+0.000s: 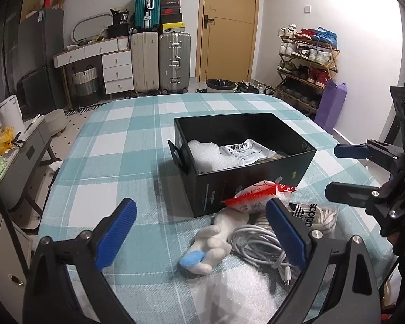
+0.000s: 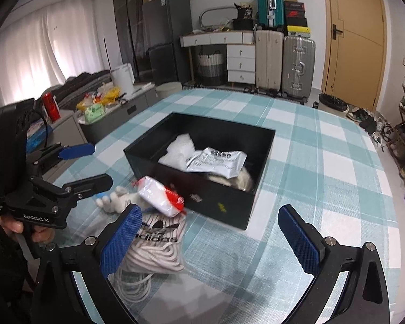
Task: Organize soft objects
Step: 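Reach the right gripper to the adidas rope bag while the left gripper hovers over the plush toy, then grasp the adidas rope bag with the right gripper and lift it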
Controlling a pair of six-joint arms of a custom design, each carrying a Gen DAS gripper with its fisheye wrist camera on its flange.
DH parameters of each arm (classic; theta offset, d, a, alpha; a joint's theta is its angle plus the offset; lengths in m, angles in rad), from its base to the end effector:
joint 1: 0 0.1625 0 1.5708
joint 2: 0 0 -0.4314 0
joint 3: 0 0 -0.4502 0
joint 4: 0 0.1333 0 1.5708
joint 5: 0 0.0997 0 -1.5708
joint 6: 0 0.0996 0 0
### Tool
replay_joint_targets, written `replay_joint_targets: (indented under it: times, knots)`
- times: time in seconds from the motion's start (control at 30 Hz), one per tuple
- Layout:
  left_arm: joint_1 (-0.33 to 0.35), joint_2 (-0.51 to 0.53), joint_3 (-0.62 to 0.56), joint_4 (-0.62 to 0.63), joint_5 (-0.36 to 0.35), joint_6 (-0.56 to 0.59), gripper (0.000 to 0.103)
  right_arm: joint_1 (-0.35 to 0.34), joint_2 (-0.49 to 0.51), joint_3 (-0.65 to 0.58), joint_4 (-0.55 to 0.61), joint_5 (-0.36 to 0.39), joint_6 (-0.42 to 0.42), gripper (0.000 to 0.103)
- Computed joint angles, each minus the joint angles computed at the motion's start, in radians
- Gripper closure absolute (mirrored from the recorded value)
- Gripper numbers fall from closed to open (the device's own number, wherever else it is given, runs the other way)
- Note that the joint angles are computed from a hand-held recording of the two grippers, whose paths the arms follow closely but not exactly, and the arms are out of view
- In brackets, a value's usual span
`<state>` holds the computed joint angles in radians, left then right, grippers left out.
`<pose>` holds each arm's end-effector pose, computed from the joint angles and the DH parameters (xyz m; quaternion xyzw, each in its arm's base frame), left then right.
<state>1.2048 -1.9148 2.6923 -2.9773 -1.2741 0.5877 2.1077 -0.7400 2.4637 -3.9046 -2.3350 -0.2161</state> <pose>0.0400 -0.3495 0.2344 0.3911 0.8566 -0.2885 0.1735 0.2461 -0.2875 0.0066 0.2213 -0.8642 0.3319 0.3066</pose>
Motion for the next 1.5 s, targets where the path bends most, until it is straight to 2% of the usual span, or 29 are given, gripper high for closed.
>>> replay_joint_targets:
  times: [0.2, 0.57, 0.9, 1.1, 1.23, 1.5]
  knots:
    - [0.003, -0.007, 0.005, 0.019, 0.002, 0.012, 0.006, 0.020, 0.009, -0.015, 0.066, -0.008, 0.019, 0.001]
    - [0.012, 0.002, 0.005, 0.050, 0.018, 0.009, 0.006, 0.003, 0.032, -0.038, 0.187, 0.011, 0.062, 0.001]
    - [0.022, 0.030, -0.002, 0.054, 0.023, 0.013, 0.006, -0.005, 0.053, -0.044, 0.204, 0.002, 0.040, 0.001]
    - [0.026, 0.038, -0.006, 0.054, 0.026, 0.012, 0.006, -0.030, 0.040, -0.029, 0.203, 0.045, 0.042, 0.002]
    - [0.029, 0.039, -0.008, 0.057, 0.022, 0.012, 0.006, -0.048, 0.033, -0.024, 0.217, 0.088, 0.039, 0.018]
    - [0.031, 0.037, -0.009, 0.063, 0.023, 0.016, 0.006, -0.062, 0.019, -0.011, 0.229, 0.151, 0.039, 0.033]
